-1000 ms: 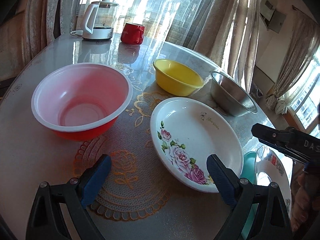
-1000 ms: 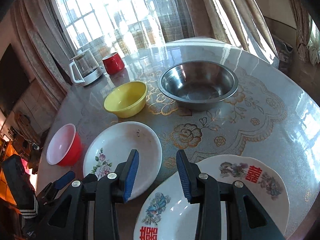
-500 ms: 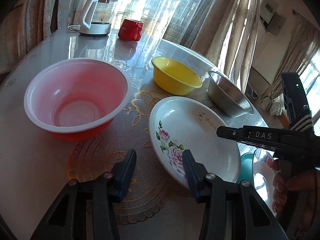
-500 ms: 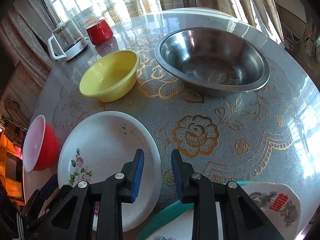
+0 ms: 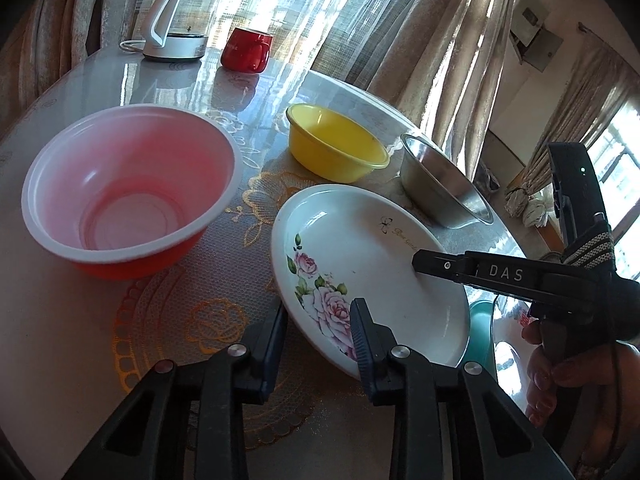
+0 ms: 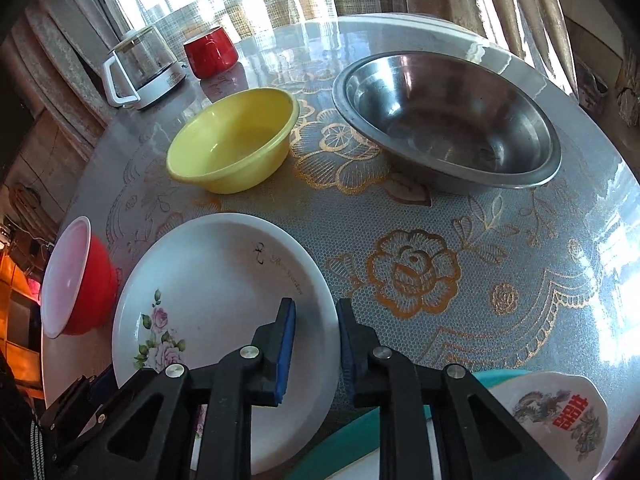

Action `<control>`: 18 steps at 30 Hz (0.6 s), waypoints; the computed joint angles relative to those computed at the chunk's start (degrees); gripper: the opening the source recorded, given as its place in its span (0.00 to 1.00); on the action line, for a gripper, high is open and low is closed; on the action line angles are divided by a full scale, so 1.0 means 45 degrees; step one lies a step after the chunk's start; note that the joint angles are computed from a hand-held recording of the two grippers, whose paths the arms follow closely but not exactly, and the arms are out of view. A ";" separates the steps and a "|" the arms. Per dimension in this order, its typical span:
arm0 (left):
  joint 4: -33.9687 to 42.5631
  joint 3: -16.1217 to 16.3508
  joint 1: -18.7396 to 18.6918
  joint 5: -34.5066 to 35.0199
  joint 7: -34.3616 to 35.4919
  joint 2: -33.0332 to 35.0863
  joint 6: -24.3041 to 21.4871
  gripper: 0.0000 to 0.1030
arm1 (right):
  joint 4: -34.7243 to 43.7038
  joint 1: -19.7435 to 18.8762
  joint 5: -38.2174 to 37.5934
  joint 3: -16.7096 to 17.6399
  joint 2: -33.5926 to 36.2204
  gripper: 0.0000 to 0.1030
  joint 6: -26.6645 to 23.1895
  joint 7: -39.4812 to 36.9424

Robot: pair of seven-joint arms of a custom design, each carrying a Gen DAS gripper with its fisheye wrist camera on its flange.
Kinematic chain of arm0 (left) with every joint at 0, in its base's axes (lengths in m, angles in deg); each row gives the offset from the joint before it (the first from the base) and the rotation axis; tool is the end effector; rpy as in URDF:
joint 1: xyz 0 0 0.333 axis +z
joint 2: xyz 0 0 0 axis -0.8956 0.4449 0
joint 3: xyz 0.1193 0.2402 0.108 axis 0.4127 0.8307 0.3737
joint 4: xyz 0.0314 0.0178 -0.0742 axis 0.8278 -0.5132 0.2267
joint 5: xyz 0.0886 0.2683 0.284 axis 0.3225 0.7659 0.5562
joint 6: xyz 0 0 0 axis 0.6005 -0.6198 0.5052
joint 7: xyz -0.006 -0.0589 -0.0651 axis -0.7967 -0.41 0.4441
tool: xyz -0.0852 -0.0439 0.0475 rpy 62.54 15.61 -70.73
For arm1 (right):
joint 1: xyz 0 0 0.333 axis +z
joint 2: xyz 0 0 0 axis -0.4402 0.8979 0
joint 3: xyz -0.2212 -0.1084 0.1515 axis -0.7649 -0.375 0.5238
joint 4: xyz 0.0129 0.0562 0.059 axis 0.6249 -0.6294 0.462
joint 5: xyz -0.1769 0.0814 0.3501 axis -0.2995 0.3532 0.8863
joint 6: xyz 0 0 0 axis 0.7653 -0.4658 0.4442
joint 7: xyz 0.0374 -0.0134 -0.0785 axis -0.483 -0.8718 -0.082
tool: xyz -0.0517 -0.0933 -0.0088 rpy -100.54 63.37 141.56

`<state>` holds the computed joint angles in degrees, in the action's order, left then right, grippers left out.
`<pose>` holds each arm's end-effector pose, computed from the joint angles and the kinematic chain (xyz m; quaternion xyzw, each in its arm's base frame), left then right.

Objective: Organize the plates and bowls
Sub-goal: 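Move the right gripper to the white rose-pattern plate and grasp its rim, then lift the rose-pattern plate with the right gripper and carry it over the plate stack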

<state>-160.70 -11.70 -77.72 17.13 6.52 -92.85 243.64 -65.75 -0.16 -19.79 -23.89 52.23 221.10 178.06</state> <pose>0.3597 -0.3020 0.4582 -0.6858 0.6064 -0.3927 0.0878 0.4652 0.3288 0.4842 -0.7104 0.6548 -0.0997 0.2378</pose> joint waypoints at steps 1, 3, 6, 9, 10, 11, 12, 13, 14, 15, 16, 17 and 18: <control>-0.0001 -0.0052 0.0063 0.0030 -0.0060 -0.0020 -0.0016 0.31 | -0.0106 0.0003 0.0009 0.0008 -0.0090 0.20 0.0140 0.0059; 0.0012 -0.0162 0.0197 0.0126 -0.0186 -0.0050 -0.0061 0.31 | -0.0350 0.0027 0.0198 -0.0003 -0.0310 0.20 0.0413 0.0151; 0.0014 -0.0302 0.0352 0.0260 -0.0366 -0.0103 -0.0096 0.31 | -0.0799 0.0077 0.0395 -0.0014 -0.0661 0.20 0.0943 0.0191; -0.0027 -0.0321 0.0377 0.0339 -0.0530 -0.0159 -0.0091 0.31 | -0.1437 0.0194 0.0823 -0.0092 -0.1083 0.20 0.1742 0.0090; -0.0045 -0.0278 0.0342 0.0333 -0.0529 -0.0155 -0.0058 0.31 | -0.1661 0.0208 0.0852 -0.0088 -0.1250 0.20 0.1936 0.0138; -0.0052 -0.0294 0.0358 0.0352 -0.0561 -0.0168 -0.0060 0.31 | -0.1839 0.0221 0.0871 -0.0082 -0.1382 0.20 0.2113 0.0206; -0.0051 -0.0314 0.0375 0.0378 -0.0587 -0.0177 -0.0076 0.31 | -0.2009 0.0250 0.0915 -0.0088 -0.1512 0.20 0.2263 0.0247; -0.0054 -0.0323 0.0379 0.0398 -0.0606 -0.0185 -0.0074 0.31 | -0.2133 0.0282 0.0965 -0.0099 -0.1618 0.20 0.2354 0.0281; -0.0065 -0.0321 0.0370 0.0409 -0.0617 -0.0192 -0.0049 0.31 | -0.2211 0.0297 0.0972 -0.0090 -0.1682 0.20 0.2430 0.0355; -0.0122 -0.0323 0.0344 0.0402 -0.0641 -0.0244 -0.0007 0.31 | -0.2332 0.0314 0.0973 -0.0083 -0.1793 0.20 0.2521 0.0428; -0.0168 -0.0337 0.0346 0.0405 -0.0662 -0.0281 0.0097 0.31 | -0.2398 0.0311 0.0920 -0.0059 -0.1860 0.20 0.2593 0.0531; -0.0228 -0.0376 0.0373 0.0415 -0.0688 -0.0336 0.0243 0.31 | -0.2454 0.0286 0.0821 -0.0019 -0.1923 0.20 0.2667 0.0678; -0.0289 -0.0429 0.0415 0.0427 -0.0705 -0.0402 0.0403 0.31 | -0.2576 0.0262 0.0716 0.0017 -0.2058 0.20 0.2758 0.0836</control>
